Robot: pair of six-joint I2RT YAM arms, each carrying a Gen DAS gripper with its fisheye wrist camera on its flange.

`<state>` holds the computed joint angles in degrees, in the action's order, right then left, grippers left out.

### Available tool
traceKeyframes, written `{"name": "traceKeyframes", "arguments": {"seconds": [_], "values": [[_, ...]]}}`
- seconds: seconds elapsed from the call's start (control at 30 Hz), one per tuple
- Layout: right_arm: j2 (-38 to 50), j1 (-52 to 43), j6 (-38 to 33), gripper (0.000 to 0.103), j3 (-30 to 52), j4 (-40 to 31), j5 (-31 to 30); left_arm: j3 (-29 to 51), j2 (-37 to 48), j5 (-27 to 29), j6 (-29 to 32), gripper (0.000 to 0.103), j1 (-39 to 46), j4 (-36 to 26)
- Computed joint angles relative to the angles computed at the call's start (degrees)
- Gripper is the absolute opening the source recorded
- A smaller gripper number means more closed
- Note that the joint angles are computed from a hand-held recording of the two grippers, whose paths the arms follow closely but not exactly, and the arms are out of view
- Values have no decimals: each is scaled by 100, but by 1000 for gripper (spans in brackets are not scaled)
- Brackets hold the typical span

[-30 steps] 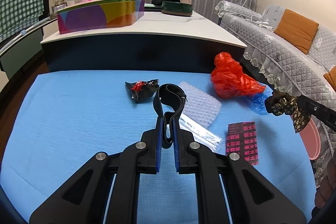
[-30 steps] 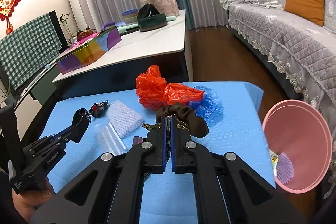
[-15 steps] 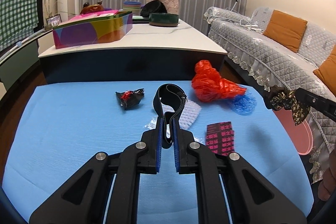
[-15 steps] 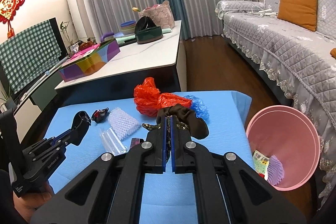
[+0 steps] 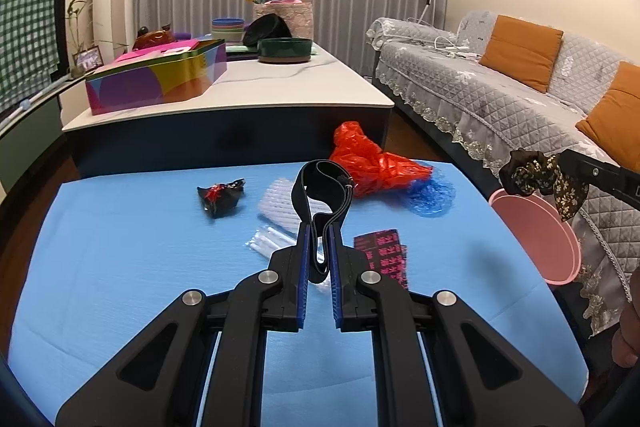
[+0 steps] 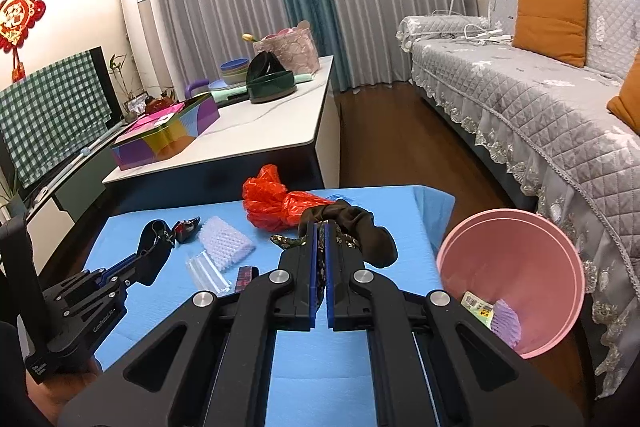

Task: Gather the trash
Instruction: 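Carry the elastic band and scrunchie in both tools over the pink bin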

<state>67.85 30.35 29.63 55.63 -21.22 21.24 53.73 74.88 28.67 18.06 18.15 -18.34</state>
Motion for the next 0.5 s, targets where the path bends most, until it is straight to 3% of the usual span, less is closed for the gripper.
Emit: {"name": "traceKeyframes", "arguments": {"seconds": [0.5], "values": [[-536,-203,-116,4,-114,-387,105,-295,-426,-56,-172,9,-486,-54]]}}
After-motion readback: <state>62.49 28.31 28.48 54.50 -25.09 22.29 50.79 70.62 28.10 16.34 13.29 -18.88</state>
